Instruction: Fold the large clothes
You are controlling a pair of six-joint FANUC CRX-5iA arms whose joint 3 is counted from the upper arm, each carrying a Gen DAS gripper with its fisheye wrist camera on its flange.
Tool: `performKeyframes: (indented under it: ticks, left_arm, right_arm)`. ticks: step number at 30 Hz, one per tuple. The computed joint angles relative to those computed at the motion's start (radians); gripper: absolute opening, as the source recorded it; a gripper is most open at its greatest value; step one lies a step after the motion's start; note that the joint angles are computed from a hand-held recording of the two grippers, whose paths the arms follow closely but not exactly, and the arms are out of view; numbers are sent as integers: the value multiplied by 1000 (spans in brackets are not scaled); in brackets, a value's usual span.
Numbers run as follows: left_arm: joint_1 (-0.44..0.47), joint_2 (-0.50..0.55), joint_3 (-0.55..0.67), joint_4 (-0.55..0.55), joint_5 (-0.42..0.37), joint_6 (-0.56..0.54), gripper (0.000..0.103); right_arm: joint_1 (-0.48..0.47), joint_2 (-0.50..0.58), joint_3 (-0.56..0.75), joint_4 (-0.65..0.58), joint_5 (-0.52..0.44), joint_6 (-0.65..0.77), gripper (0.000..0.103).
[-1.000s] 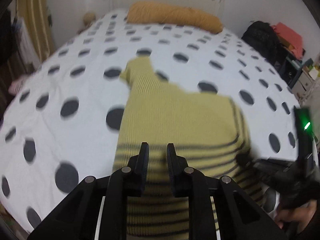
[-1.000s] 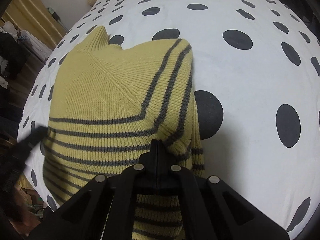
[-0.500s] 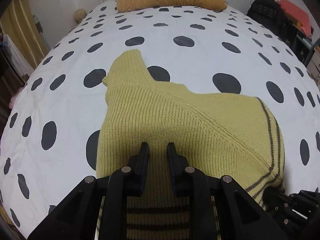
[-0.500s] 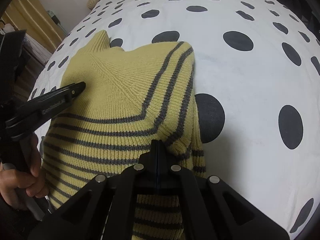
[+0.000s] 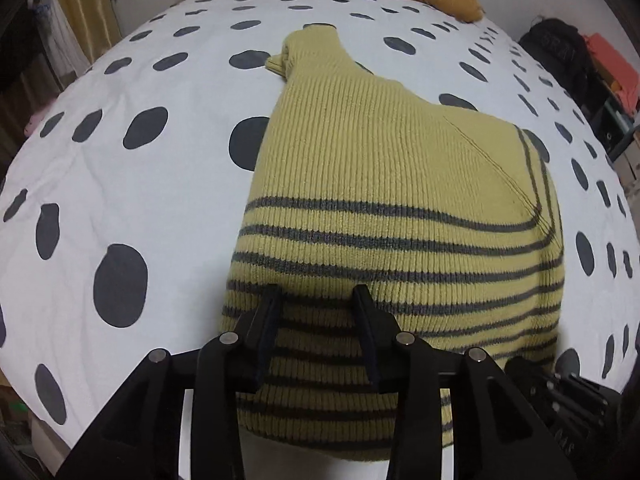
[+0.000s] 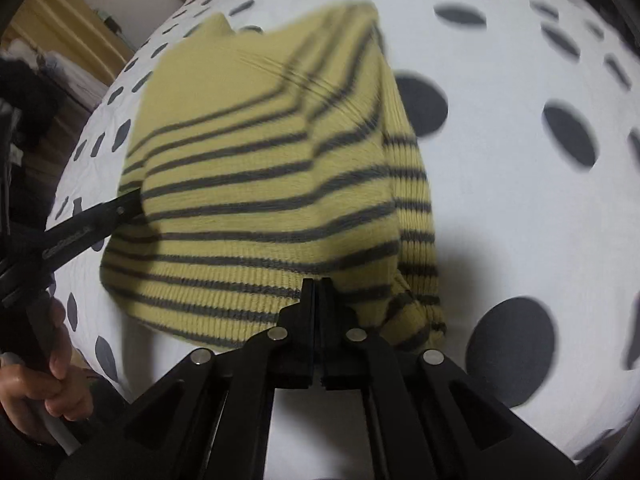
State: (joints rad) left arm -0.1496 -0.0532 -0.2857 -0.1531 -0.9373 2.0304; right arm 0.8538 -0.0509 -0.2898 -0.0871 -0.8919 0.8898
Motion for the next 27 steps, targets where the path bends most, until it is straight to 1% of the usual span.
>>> performKeyframes:
  ticks: [1,2,4,6,7,8,9,10,11,12,13,14,16,18,20,21,22,23,25,27]
  left_arm:
    - [1,-8,8,8,-23,-3,38]
    - [3,-27,10,14,-44,6,38]
    - [5,-81,-3,18,-79,36,37]
    - [4,-135,-23,23,-115,56,39]
    - [-6,-154,-23,12,-154,77,41]
    - [-19,-165,-21,-3,-184,99,41]
    - [-32,-181,-24,-16,-213,119,41]
    - [-40,-200,-33,-17,-239,128,41]
    - [-46,-217,-42,-15,-253,132,41]
    - [-61,-234,-47,-21,-277,143,41]
    - [-79,-247,-47,-33,-307,157,42]
    - [-91,-256,-45,-41,-332,166,42]
    - [-101,-290,-51,-40,-360,170,42]
    - [-95,-313,-44,-33,-382,161,43]
    - [-89,-327,-23,-34,-398,150,46]
    - [-94,-334,-6,-46,-408,151,51]
    - [-104,-337,14,-62,-416,152,56]
    - [-108,-337,32,-72,-421,147,59]
    - [-134,-342,66,-99,-436,152,62]
    - [-150,-345,91,-106,-445,152,64]
  right_arm:
    - [-12,-9,5,-16,-4,-14,0]
    - [-11,-15,20,-8,-28,-44,0]
    - [24,-42,38,62,-69,-105,3]
    - [77,-74,42,159,-109,-170,4]
    - [97,-80,53,186,-140,-200,8]
    - [112,-79,70,195,-181,-225,17]
    - [128,-76,83,202,-220,-249,24]
    - [148,-72,91,214,-257,-275,36]
    - [172,-61,101,235,-304,-301,38]
    - [201,-59,99,262,-334,-333,38]
    - [221,-66,90,273,-343,-351,38]
    - [235,-67,93,265,-356,-357,38]
    - [263,-77,99,255,-383,-382,38]
    - [298,-95,101,282,-409,-404,38]
    - [341,-102,112,327,-437,-429,39]
    - [361,-103,122,349,-454,-438,41]
    - [381,-104,133,375,-471,-449,46]
    - [398,-102,146,405,-493,-458,53]
    - [436,-98,167,471,-538,-479,60]
    - [459,-97,180,512,-560,-485,60]
